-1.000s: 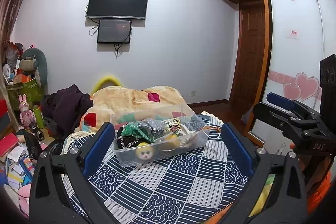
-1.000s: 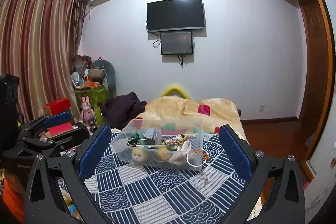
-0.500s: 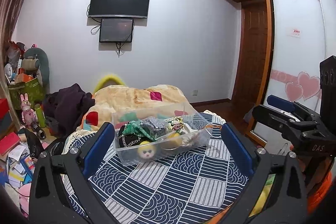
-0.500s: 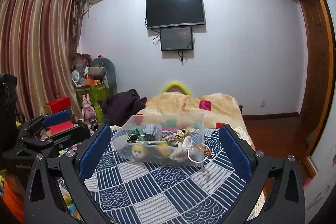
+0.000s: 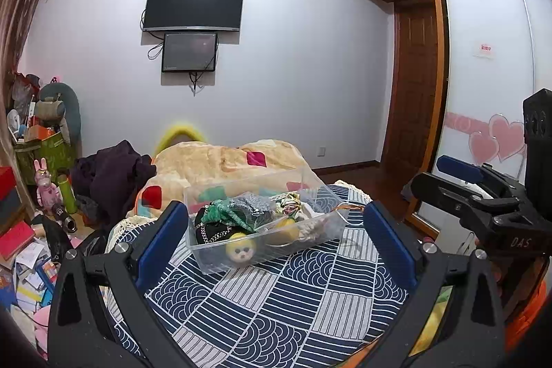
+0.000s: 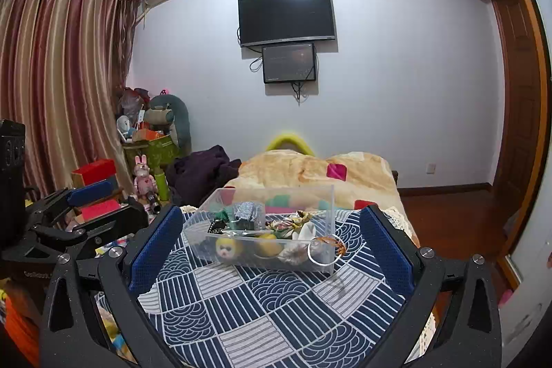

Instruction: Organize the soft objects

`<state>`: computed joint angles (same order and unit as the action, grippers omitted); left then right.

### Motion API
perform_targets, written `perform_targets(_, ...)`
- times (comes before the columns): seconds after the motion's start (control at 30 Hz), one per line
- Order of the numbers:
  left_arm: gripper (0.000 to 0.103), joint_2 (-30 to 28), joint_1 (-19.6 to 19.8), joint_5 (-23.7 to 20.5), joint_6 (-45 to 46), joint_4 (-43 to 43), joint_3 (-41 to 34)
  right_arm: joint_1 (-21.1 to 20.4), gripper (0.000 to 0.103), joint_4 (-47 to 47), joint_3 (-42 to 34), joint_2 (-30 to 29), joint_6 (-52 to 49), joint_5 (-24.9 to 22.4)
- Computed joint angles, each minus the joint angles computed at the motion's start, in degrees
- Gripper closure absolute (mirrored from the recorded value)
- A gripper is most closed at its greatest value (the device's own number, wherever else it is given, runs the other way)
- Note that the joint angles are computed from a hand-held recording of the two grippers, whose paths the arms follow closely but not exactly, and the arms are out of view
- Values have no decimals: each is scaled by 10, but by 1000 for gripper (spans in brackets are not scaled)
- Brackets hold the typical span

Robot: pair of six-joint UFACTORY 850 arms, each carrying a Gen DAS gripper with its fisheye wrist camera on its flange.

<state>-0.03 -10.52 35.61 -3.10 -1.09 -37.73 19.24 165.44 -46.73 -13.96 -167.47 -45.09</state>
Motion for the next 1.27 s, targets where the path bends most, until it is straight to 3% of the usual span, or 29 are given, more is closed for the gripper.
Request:
perform_targets(1.03,0,-2,-2,-5,-20,8,-2,3,1,5,6,1,3,-1)
perform_targets(1.27,0,-2,-9,-1,14,-16,-1,4,0,7,6,1,5,2)
